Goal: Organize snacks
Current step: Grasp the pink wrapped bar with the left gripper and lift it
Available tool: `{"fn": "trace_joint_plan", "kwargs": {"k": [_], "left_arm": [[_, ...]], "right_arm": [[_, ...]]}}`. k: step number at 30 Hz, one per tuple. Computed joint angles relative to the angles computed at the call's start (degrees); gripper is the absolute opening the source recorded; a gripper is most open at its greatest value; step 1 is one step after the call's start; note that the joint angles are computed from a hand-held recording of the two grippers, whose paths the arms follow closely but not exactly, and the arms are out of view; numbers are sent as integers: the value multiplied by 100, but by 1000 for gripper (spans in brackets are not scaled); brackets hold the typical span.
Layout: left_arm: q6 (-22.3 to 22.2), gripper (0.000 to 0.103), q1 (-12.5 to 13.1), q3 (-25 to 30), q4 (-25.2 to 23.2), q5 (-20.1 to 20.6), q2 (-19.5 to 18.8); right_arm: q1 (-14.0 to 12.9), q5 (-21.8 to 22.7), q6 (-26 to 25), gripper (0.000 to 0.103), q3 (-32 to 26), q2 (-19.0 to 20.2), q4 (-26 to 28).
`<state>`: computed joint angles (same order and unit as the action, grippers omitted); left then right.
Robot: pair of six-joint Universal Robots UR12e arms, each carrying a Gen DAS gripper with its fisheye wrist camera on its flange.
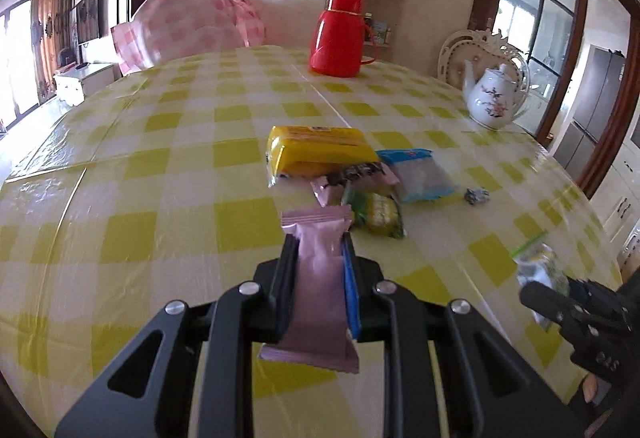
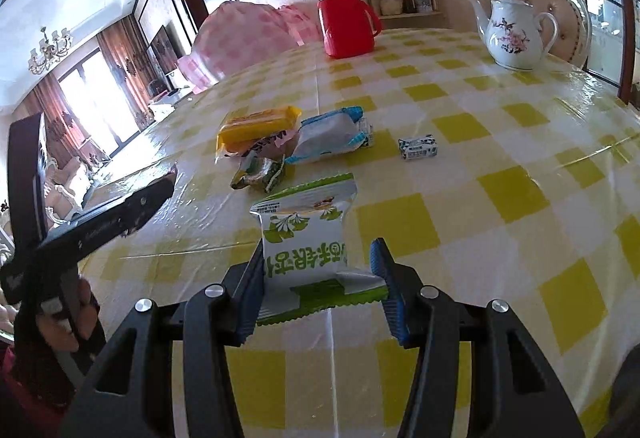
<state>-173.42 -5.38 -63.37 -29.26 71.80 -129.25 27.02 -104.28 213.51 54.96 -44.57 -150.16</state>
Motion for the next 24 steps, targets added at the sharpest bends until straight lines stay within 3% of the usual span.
{"fn": "trace_joint_plan", "kwargs": {"k": [10, 17, 24], "left_arm": [[-42, 22, 78, -753, 480, -115, 432], [62, 22, 134, -1319, 690, 7, 769], [543, 22, 185, -1913, 1001, 181, 1161]], "right_arm": [[194, -21, -127, 50, 166, -85, -183], [302, -122, 149, 50, 473, -252, -591], [486, -126, 147, 50, 624, -335, -858]]}}
